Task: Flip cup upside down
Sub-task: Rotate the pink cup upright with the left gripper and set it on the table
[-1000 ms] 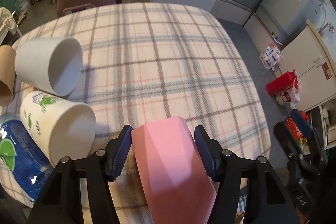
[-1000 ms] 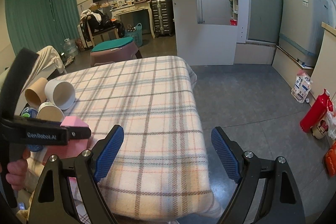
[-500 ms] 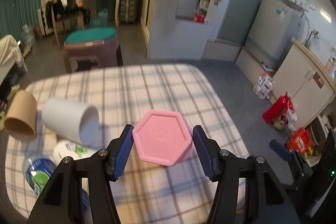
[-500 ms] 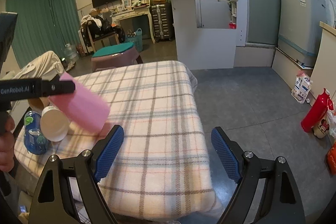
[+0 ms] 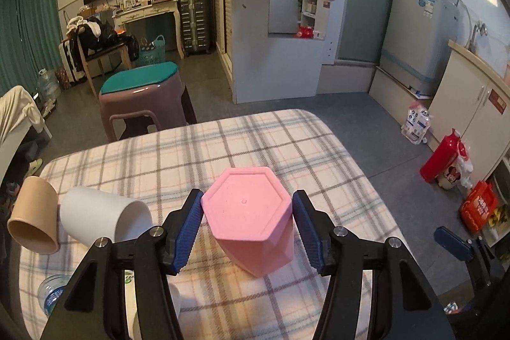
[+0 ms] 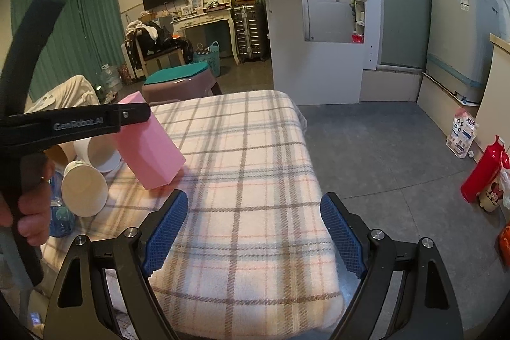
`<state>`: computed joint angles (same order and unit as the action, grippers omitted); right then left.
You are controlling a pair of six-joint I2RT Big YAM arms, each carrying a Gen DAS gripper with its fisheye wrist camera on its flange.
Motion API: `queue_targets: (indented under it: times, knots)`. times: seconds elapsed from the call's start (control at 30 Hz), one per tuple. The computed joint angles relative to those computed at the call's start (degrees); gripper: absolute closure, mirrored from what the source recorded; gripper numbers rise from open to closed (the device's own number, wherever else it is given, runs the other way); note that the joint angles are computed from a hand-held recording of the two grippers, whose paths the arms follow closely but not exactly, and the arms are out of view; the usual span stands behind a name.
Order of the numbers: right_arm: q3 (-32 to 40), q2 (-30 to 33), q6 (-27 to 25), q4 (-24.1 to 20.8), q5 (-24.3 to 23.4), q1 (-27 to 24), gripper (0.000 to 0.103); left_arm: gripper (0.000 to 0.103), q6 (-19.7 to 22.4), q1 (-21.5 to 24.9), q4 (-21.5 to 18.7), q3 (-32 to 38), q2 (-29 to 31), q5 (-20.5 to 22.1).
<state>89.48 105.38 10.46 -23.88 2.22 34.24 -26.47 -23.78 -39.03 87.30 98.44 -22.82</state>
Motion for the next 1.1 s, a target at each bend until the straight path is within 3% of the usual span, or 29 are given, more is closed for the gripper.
queue_targets:
  times: [0.47,0.57,0.67,1.1]
  knots:
    - [1.28,1.08,-0.07,-1.12,-0.31,-0.16,0.018,0.044,1.40,-0.93,1.13,-1.19,0.35,-1.03]
    - [0.98,0.76,-0.09,-0.95,-0.28,-0.17,0.018,0.040,2.09,-1.19,1.33,-1.35,0.27,-1.49]
    - [0.47,0.36,-0.07,-0.63,-0.21,-0.10,0.018,0.029,2.37,-1.54,2.04,-1.83,-0.30,-2.42]
    - [-3.18,-3.52,-0.14,2.01,0.03,0.01,0.018,0.028,2.60,-2.89,6.63,-5.17,-5.50,-2.96]
